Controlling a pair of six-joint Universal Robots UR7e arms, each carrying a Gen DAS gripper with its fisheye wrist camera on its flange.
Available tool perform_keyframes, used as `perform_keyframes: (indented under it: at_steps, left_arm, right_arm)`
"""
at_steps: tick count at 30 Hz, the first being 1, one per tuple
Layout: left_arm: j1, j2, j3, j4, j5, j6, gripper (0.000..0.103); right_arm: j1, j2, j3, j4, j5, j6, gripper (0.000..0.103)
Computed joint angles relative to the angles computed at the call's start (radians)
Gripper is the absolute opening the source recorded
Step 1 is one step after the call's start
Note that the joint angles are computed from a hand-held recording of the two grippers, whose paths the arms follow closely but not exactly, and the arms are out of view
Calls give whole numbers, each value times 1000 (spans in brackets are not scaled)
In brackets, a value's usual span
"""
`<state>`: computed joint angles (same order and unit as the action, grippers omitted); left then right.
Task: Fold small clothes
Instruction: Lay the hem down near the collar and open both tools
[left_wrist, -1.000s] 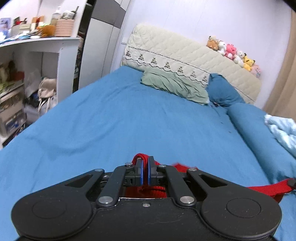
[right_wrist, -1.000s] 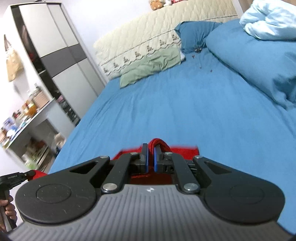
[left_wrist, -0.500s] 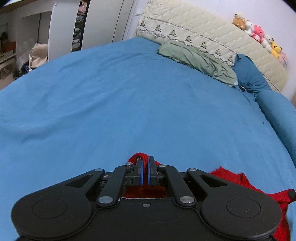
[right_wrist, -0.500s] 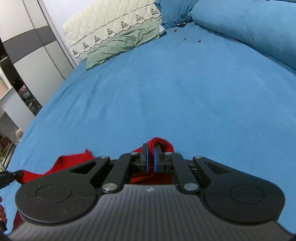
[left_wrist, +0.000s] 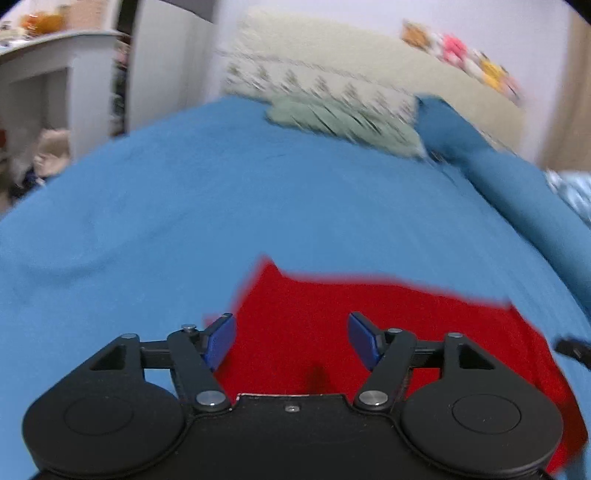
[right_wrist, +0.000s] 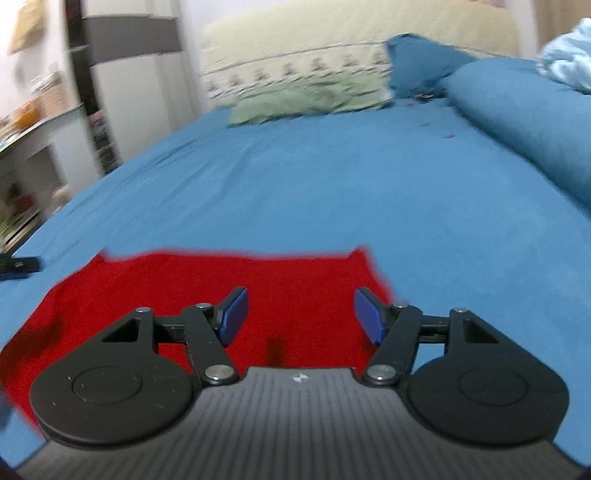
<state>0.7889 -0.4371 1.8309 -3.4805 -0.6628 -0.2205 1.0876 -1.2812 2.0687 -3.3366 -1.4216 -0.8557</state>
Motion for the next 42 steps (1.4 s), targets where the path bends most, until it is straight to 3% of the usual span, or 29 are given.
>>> perform_keyframes:
  at_steps: [2, 4, 8, 11, 15, 18, 20, 21, 22, 23, 26, 31, 36, 39, 42]
  left_arm:
    - [-6, 2, 38, 53, -31, -58, 71]
    - [-10, 18, 49, 106, -5, -101, 71]
    - [-14, 47, 74, 53, 39, -75, 70]
    - [-16, 52, 58, 82, 50, -118, 70]
    - [-21, 55, 37, 137, 71, -163, 70]
    - [-49, 13, 54, 183, 68, -253, 71]
    - [-90, -4, 80, 111, 65, -235, 78]
    - [-112, -7, 81, 99, 73, -228, 95]
    - [-129, -5, 75, 95, 82, -218, 103]
    - [-143, 0, 65, 93, 87, -206, 103]
    - [-149, 35, 15, 86, 34, -162, 103]
    - [-116, 111, -83, 191, -59, -199, 103]
    - [-115, 174, -157, 296, -37, -163, 103]
    - [-97, 171, -161, 330, -51, -181, 103]
    - [-85, 172, -156, 325, -64, -182, 103]
  right_arm:
    - [-18, -10, 47, -24, -3, -39, 80]
    - [-36, 7, 73, -90, -32, -72, 80]
    - [-86, 78, 83, -286, -65, -85, 80]
    - [-141, 46, 77, -191, 17, 30, 79]
    - [-126, 54, 76, -217, -10, 19, 80]
    - [-123, -26, 113, -184, 12, 53, 81]
    - [-125, -87, 147, -227, 42, 80, 84]
    - [-121, -115, 165, -248, 28, 73, 92]
    - [-119, -141, 182, -262, 18, 59, 96]
    - [-124, -165, 198, -262, 20, 48, 102]
    - [-145, -214, 232, -195, 36, 35, 102]
    - [-162, -153, 271, -266, -9, 11, 99]
    - [-160, 7, 282, -541, -66, -59, 97]
    - [-175, 24, 272, -492, -41, -54, 84]
    - [-174, 28, 263, -469, -43, -35, 83]
